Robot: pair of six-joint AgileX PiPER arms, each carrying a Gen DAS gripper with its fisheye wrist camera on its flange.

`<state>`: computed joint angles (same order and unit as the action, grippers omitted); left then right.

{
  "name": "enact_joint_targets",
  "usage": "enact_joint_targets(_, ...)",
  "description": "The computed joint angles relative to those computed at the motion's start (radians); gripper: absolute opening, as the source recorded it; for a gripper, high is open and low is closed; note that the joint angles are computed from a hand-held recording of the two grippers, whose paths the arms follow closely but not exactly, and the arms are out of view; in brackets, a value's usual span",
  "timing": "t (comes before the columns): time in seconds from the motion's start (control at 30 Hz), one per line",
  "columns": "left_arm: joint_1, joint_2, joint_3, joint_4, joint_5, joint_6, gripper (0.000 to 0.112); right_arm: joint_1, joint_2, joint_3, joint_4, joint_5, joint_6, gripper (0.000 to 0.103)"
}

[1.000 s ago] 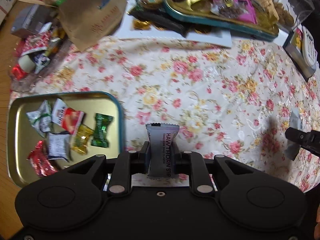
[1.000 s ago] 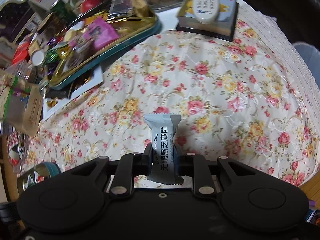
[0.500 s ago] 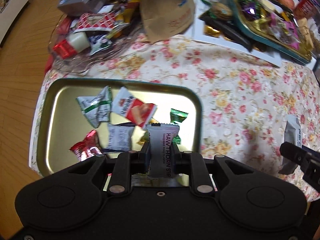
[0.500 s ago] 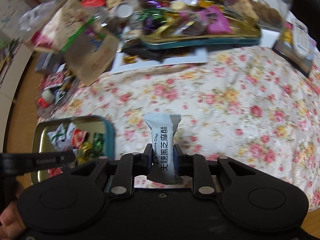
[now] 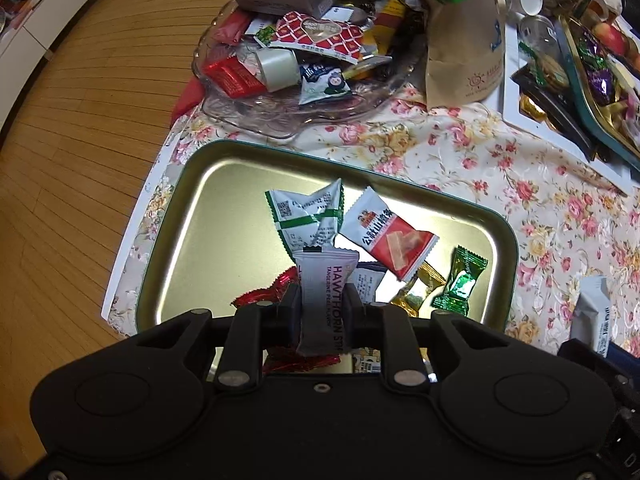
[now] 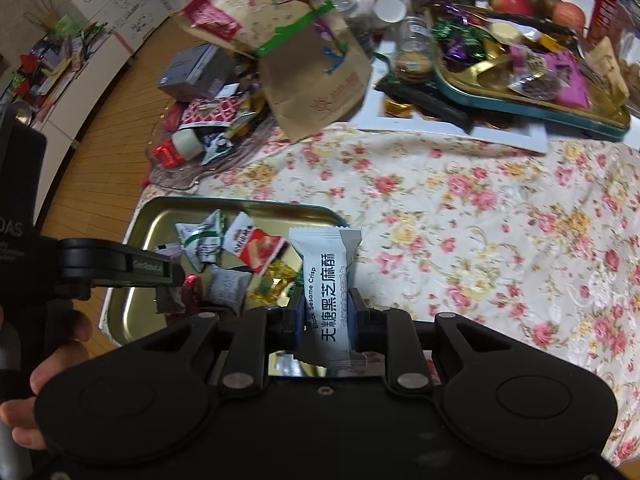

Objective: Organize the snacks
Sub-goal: 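Open the left tool over the gold tray while the right tool releases the sesame packet there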

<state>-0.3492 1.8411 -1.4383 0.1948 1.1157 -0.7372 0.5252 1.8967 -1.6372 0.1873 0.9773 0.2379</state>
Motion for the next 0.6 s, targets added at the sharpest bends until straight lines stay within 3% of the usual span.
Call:
enact_joint_targets(0.2,0.038,-0.061,0.038,0.009,-0.050,-0.031,0.033,0.034,0.024,-0.044,-0.007,-0.006,0.010,0.023)
enact_joint_targets(0.6,0.058,-0.043,0.040,-0.024,-0.016,-0.029,0.033,0.071,0.064,-0.093,-0.006,-0.006,0.017,0.023)
